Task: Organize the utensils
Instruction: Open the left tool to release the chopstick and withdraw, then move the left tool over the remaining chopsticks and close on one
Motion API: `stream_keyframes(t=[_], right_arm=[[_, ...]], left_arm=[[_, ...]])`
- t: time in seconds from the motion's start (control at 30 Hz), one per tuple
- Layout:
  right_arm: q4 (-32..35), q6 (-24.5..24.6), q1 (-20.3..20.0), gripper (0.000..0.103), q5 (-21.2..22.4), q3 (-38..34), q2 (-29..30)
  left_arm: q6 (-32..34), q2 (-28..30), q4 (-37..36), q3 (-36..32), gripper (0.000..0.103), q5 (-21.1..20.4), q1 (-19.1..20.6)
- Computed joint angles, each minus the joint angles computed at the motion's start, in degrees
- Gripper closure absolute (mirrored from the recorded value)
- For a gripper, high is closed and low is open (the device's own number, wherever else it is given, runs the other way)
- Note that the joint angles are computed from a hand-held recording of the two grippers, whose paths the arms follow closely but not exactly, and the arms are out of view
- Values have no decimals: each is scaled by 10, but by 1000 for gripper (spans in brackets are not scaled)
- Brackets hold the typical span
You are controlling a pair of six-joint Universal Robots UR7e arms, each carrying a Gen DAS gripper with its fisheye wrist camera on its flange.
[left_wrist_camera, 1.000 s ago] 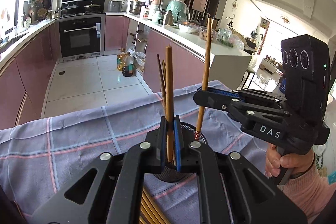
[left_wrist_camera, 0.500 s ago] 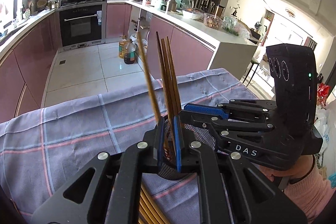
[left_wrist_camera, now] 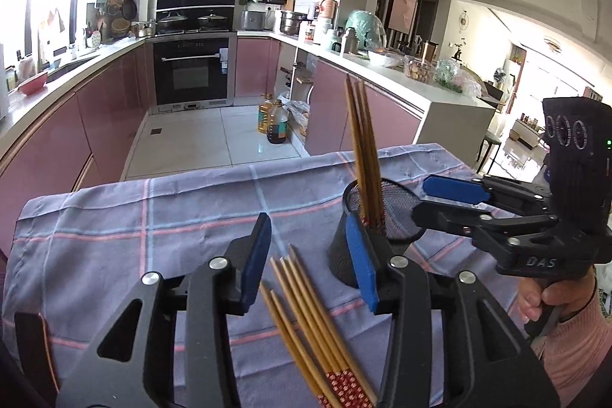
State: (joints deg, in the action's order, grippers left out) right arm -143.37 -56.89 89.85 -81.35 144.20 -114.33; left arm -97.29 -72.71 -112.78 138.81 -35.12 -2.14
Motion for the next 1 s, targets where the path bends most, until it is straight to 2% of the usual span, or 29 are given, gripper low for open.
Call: stream_keyframes(t=[0.1,0.2,0.43,0.6,0.77,1.0], right_arm=[[44,-25,-13,52,-2,19,-29],[41,-30,-18,50,-27,42,-29],[20,-12,-43,46,-74,82,-7],[0,-6,-57,46,-90,102,-8],[-39,-3,-47,46,-106,115,7],[-71,-12,-38,46,-123,129,10]], left_arm=[[-60,-3,44,12,56,-44,-24],[-86,11,40,28,54,-86,-38],[-94,64,-62,70,53,-169,-50],[-84,82,-117,87,52,-194,-52],[-59,99,-145,83,46,-196,-43],[-56,104,-142,79,47,-197,-40]])
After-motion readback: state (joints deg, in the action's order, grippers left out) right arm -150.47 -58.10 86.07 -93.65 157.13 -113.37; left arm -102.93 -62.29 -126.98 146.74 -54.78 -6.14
